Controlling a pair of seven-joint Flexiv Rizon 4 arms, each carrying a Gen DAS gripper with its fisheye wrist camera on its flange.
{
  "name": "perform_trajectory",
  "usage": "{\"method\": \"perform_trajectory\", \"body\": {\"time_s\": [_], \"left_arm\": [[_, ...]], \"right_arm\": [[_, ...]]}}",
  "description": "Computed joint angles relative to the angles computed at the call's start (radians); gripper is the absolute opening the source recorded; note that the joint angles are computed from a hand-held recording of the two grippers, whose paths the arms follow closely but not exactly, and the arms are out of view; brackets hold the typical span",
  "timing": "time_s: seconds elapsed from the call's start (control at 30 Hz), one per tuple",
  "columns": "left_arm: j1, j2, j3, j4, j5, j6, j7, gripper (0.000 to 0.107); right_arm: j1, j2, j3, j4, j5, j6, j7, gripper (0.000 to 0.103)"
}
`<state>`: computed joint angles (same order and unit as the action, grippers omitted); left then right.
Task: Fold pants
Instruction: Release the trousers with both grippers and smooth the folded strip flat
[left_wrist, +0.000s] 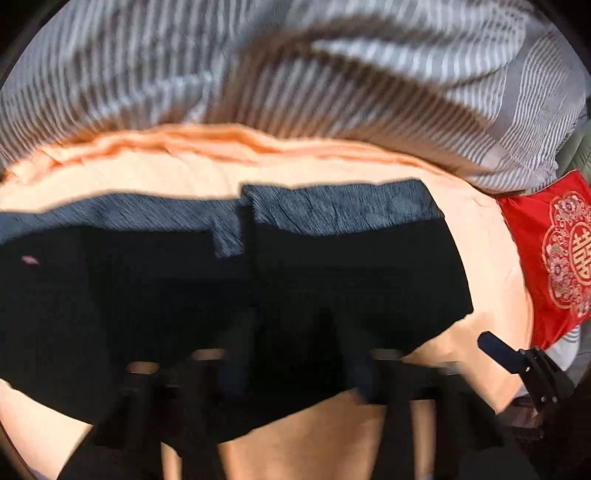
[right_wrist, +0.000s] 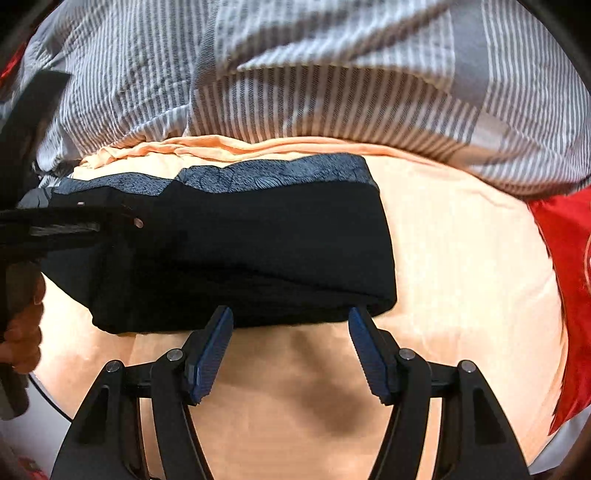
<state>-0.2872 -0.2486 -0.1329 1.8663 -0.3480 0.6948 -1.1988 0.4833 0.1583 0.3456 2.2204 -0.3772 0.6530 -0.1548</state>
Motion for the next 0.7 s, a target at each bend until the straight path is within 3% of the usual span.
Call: {"method": "perform_trajectory", "body": {"time_s": [0.07, 0.17, 0.33, 0.53, 0.7], "left_arm": [[-0.002, 0.003, 0.0, 0.008, 0.0, 0.0, -0.007, 0.008], [0.003, 0.042, 0.0, 0.043, -0.039, 0.004, 0.011, 0.008], [0.003, 0.053, 0.025, 0.078, 0.034, -0.024, -0.041, 0.008], [-0.008, 0.063, 0.029, 0.108, 0.096, 0.029, -0.088, 0.009], [-0.006, 0.114, 0.04, 0.077, 0.18, -0.03, -0.137, 0.009]], "right_arm": [[-0.001, 0.015, 0.0, 0.017, 0.029, 0.017, 0.004, 0.062], [-0.004, 0.038, 0.002, 0.036, 0.064, 0.02, 0.007, 0.056], [-0.008, 0.056, 0.004, 0.05, 0.09, 0.015, 0.002, 0.056], [-0.013, 0.072, 0.003, 0.071, 0.126, 0.051, -0.005, 0.056], [-0.033, 0.103, -0.004, 0.079, 0.132, 0.062, -0.003, 0.057]]}}
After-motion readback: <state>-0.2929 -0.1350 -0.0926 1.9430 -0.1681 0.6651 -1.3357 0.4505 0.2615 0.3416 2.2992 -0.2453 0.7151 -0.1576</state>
